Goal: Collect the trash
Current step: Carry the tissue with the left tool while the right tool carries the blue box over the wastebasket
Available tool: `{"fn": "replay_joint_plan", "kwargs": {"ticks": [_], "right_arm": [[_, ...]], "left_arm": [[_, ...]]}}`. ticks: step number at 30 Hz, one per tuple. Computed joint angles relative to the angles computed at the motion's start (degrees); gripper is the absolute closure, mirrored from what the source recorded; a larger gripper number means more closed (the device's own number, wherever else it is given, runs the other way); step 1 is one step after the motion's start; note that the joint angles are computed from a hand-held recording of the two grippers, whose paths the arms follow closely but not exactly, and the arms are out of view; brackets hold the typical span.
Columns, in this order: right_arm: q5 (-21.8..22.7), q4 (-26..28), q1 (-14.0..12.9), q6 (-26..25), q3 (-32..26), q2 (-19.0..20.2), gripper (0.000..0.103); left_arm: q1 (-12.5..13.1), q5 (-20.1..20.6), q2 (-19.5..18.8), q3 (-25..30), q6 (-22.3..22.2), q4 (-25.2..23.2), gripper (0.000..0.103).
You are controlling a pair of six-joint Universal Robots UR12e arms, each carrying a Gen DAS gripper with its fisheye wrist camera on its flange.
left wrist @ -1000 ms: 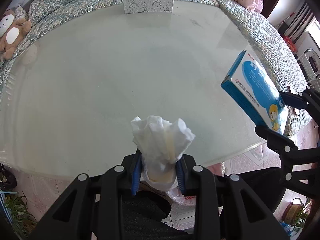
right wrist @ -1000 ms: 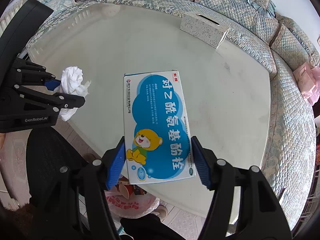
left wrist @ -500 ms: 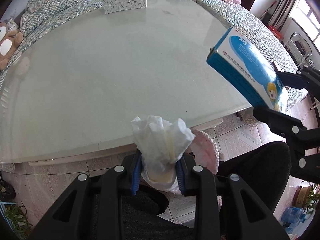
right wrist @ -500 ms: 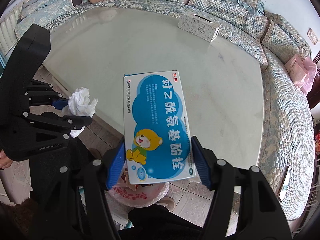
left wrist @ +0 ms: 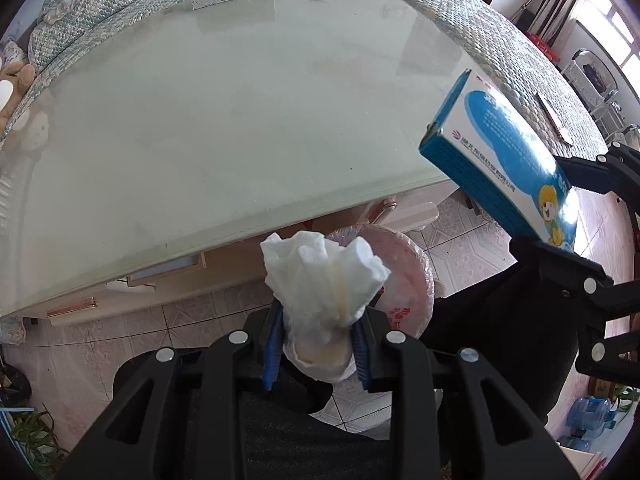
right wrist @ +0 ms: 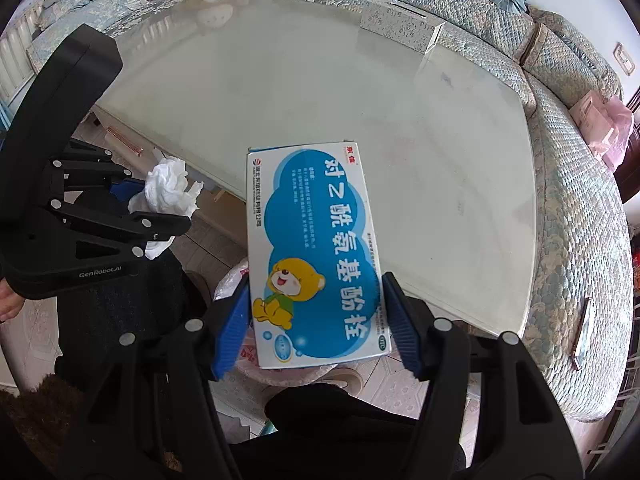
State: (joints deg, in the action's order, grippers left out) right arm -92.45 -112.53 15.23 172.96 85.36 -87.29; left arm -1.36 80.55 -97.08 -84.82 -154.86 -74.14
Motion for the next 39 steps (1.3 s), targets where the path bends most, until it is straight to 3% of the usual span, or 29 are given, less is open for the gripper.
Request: {"fn": "replay_joint_plan", "kwargs": {"ticks": [9, 20, 30, 39], "right_arm": [[0.3, 0.3, 0.2, 0.3, 1.6, -0.5, 0.041], [3.8, 2.1, -0.8, 1.8, 3.7, -0.1, 0.041], [2.3, 0.7, -0.7, 2.4, 6.0, 0.9, 0.041], [3.6, 1.7, -1.0, 3.1, 7.0, 2.8, 0.041]], "left_arm": [[-0.2, -1.1, 1.1, -2.8, 1.9, 1.1, 0.074], [0.0, -2.8, 0.4, -5.0, 1.8, -0.1, 0.074], [-0.9, -1.6, -0.8, -7.6, 1.1, 1.7, 0.074], [-1.7, -0.8, -3.0, -8.8, 0.9, -0.5, 0.074]]}}
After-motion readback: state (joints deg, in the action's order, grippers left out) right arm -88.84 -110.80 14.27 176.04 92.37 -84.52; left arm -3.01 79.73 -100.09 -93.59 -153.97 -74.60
